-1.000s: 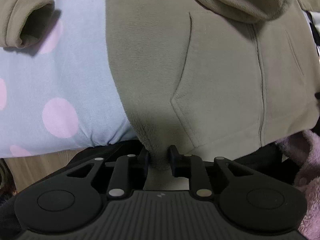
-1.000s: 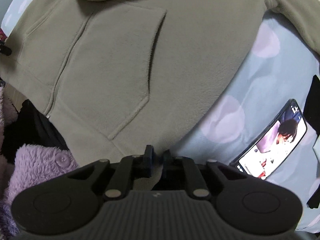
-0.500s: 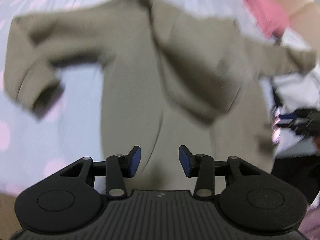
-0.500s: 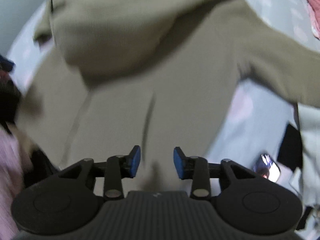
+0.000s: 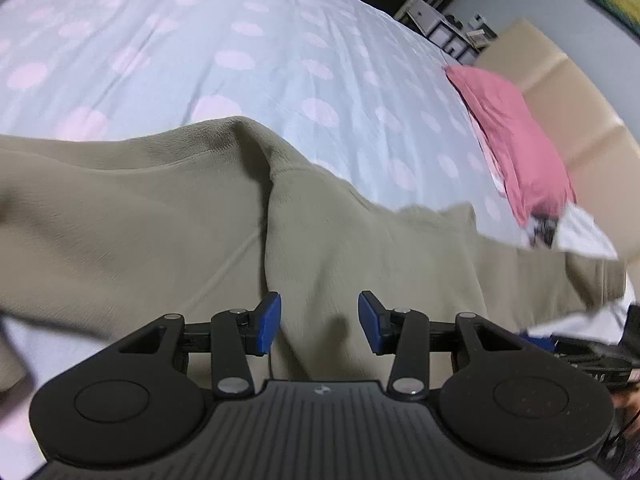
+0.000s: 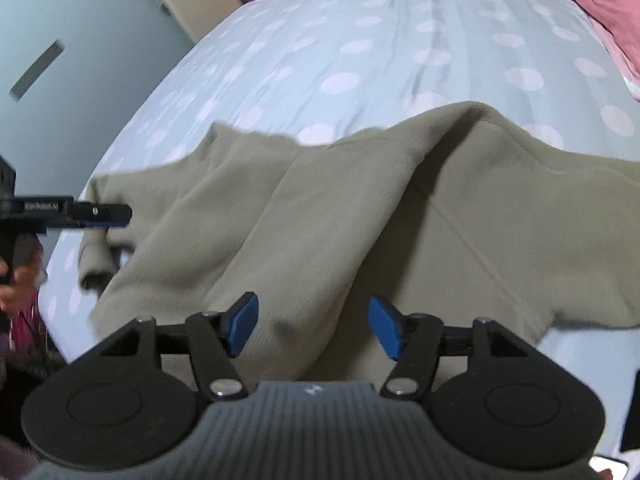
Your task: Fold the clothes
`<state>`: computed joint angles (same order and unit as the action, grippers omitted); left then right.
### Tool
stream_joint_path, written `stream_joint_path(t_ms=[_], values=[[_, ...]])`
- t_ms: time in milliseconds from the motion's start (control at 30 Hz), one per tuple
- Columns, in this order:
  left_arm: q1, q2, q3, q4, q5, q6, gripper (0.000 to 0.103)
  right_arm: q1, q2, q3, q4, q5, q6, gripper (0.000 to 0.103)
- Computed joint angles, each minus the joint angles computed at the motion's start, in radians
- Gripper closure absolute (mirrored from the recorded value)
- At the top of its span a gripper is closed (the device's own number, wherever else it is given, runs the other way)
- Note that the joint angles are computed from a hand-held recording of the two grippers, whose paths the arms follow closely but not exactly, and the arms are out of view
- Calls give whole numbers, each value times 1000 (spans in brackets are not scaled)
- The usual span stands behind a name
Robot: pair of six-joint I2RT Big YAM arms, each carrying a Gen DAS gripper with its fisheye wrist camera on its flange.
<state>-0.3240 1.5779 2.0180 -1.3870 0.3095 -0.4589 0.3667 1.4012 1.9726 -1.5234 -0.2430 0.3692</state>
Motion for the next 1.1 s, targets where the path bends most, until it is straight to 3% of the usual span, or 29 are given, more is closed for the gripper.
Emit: stream_joint_path(t_ms=[100, 133, 167, 200, 267, 400, 467, 600, 633, 667, 767, 833, 933, 1000, 1100], values=[[16, 30, -45, 64, 49, -7, 63, -48, 13, -65, 86, -59, 50, 38], [25, 29, -71, 92, 80, -14, 69, -64, 16, -91, 116, -82, 64, 39], [35, 28, -97, 120, 111, -22, 85, -79, 18, -115, 147, -116, 83, 47], [44, 27, -116, 154, 149, -36, 93, -92, 19, -138, 182, -157, 108, 68], [62, 24, -145, 231, 215, -65, 103, -112, 22, -169, 250, -220, 145, 92], [87, 63, -63, 288, 230, -81, 103, -129, 40, -132, 348, -237, 128, 93], [94, 119, 45, 246, 211, -60, 103, -145, 83, -58, 357, -232, 120, 94], [92, 237, 261, 62, 208, 19, 103, -173, 197, 114, 372, -204, 108, 94], [88, 267, 315, 7, 201, 34, 98, -179, 235, 167, 360, -189, 102, 94], [82, 272, 320, -14, 190, 46, 85, -183, 274, 223, 336, -175, 91, 94], [65, 252, 270, -25, 153, 47, 60, -185, 383, 368, 254, -134, 59, 94], [59, 227, 218, -23, 150, 26, 59, -185, 418, 413, 215, -121, 46, 93], [51, 194, 144, -18, 195, -22, 59, -196, 411, 404, 199, -130, 17, 82], [41, 176, 104, -11, 226, -52, 59, -201, 385, 379, 193, -125, -8, 51], [17, 166, 83, -40, 202, -68, 58, -208, 322, 316, 172, -122, -44, 43]])
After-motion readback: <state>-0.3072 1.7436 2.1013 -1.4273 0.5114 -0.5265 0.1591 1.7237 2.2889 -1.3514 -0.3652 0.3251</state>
